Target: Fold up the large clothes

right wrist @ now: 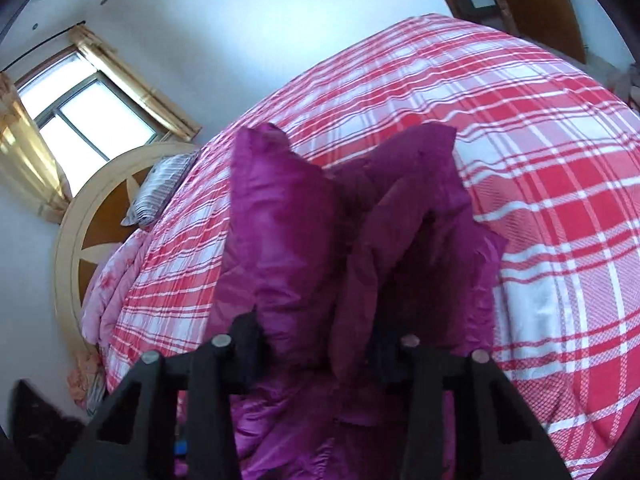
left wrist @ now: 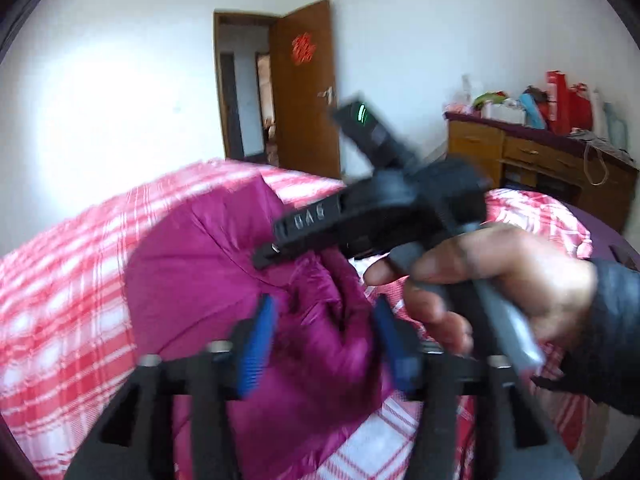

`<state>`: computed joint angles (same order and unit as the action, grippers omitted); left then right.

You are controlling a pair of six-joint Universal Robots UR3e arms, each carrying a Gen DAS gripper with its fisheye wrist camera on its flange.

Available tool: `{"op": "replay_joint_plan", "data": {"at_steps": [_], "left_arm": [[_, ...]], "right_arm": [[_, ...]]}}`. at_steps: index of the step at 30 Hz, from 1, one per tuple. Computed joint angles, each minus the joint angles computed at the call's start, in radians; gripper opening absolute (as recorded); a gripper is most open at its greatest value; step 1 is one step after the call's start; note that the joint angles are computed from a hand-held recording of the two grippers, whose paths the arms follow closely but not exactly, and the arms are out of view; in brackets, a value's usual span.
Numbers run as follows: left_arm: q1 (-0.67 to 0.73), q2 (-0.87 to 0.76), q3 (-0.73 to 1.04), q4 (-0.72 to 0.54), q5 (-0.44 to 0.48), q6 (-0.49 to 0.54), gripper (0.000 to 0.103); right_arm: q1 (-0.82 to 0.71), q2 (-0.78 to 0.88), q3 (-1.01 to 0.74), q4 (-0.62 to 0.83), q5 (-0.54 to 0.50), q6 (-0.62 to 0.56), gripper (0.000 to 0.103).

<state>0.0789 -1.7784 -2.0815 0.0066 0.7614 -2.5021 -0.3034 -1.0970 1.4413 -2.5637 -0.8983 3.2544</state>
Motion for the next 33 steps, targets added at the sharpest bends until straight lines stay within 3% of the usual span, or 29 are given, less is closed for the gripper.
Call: {"op": "replay_joint_plan", "data": {"at_steps": [3, 5, 6, 7, 9, 11, 14, 16, 18, 21, 23, 26, 30, 33], "left_arm": [[0.138, 0.052, -0.055, 0.018, -0.136, 0.028, 0.084], [0.158, -0.015, 0.017, 0.062, -0.095, -0.036, 0.089], [0.14, -0.073, 0.076, 0.085, -0.023, -0.077, 0.089], [0.108, -0.15, 0.161, 0.071, 0.075, -0.112, 0.089], [0.068, -0.272, 0.332, -0.05, 0.168, -0.127, 0.089], [0.065, -0.366, 0.421, -0.103, 0.155, -0.126, 0.089], [0.06, -0.424, 0.443, -0.053, 0.14, -0.168, 0.089], [0.047, -0.45, 0.471, -0.038, 0.15, -0.184, 0.089], [0.016, -0.485, 0.522, -0.036, 0.172, -0.202, 0.089], [-0.012, -0.468, 0.449, 0.032, 0.196, -0.213, 0.089], [0.008, -0.402, 0.389, 0.003, 0.179, -0.193, 0.089], [0.052, -0.365, 0.359, 0.028, 0.17, -0.193, 0.089], [0.062, -0.395, 0.505, 0.012, 0.224, -0.327, 0.089], [-0.027, -0.469, 0.736, -0.139, 0.39, -0.406, 0.089]], "right_arm": [[-0.032, -0.014, 0.039, -0.013, 0.004, -0.003, 0.041], [-0.038, -0.001, 0.027, -0.012, -0.014, -0.012, 0.041], [-0.035, 0.013, 0.005, -0.006, -0.029, -0.017, 0.043], [-0.033, 0.024, -0.008, -0.002, -0.06, -0.025, 0.049], [-0.041, 0.021, 0.003, 0.0, -0.08, -0.03, 0.055], [-0.035, -0.005, 0.015, 0.01, -0.127, -0.014, 0.059], [0.018, -0.082, -0.007, 0.043, -0.336, 0.088, 0.066], [0.047, -0.143, -0.015, 0.007, -0.403, 0.164, 0.066], [0.071, -0.16, -0.049, -0.033, -0.393, 0.207, 0.067], [0.078, -0.071, -0.103, -0.24, -0.17, 0.304, 0.087], [0.091, 0.072, -0.214, -0.325, -0.07, 0.353, 0.087], [0.102, 0.228, -0.348, -0.277, -0.107, 0.365, 0.081], [0.062, 0.242, -0.243, -0.364, -0.149, 0.389, 0.07], [0.067, 0.216, -0.192, -0.366, -0.227, 0.319, 0.07]]}}
